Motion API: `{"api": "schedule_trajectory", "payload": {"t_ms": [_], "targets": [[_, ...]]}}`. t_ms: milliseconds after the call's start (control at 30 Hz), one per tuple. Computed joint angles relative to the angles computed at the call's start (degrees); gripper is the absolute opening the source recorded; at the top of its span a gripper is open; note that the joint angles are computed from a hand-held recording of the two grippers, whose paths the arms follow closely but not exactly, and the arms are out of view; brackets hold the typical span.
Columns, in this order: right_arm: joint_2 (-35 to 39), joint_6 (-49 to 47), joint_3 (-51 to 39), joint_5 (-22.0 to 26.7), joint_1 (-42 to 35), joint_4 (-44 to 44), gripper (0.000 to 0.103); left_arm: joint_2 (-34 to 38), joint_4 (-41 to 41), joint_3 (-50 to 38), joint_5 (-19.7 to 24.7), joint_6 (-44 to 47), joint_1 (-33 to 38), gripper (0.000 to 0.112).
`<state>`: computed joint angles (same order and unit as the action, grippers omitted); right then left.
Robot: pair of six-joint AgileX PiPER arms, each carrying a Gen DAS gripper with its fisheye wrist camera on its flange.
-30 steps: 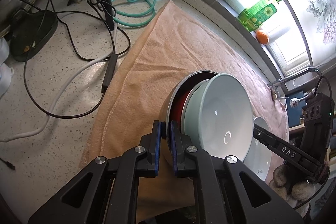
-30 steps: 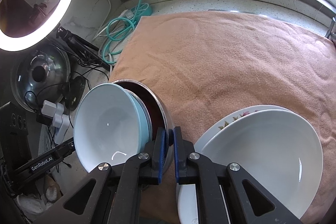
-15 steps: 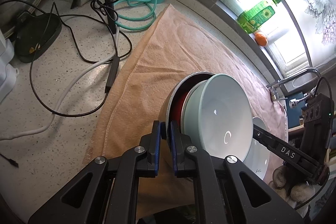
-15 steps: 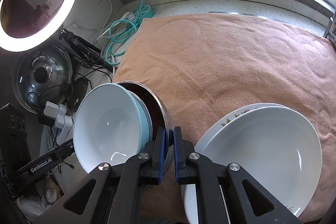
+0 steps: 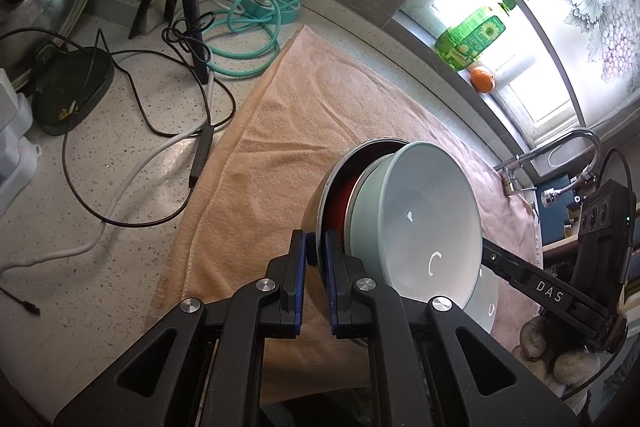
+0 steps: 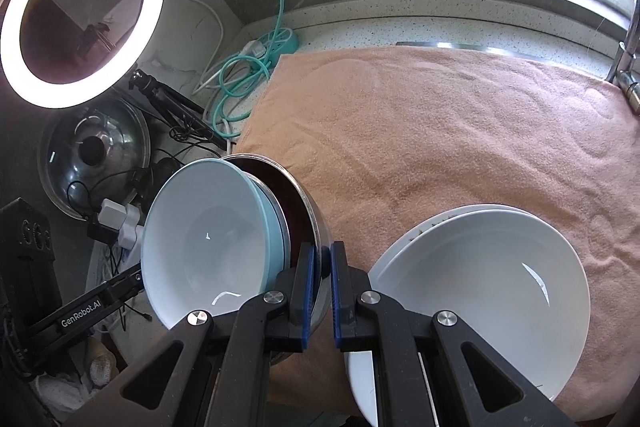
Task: Organize plates and bowls
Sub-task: 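Lift the nested bowl stack with both grippers and carry it over the plates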
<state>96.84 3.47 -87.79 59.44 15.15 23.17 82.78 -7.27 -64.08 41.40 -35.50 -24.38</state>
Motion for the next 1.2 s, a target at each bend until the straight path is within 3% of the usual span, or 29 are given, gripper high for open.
{"api": "schedule_trajectory", "payload": {"t_ms": [800, 1200], "targets": [[-6.89, -6.02, 2.67, 4.49, -10.72, 3.38, 0.007, 3.93, 7.82, -9.57, 2.53, -9.94, -10.62, 0.008], [-10.10, -10.02, 5.63, 7.01, -18.30, 4.25, 0.007, 8.68, 7.38, -14.32, 2.38, -10.62, -14.93, 0.008]]}}
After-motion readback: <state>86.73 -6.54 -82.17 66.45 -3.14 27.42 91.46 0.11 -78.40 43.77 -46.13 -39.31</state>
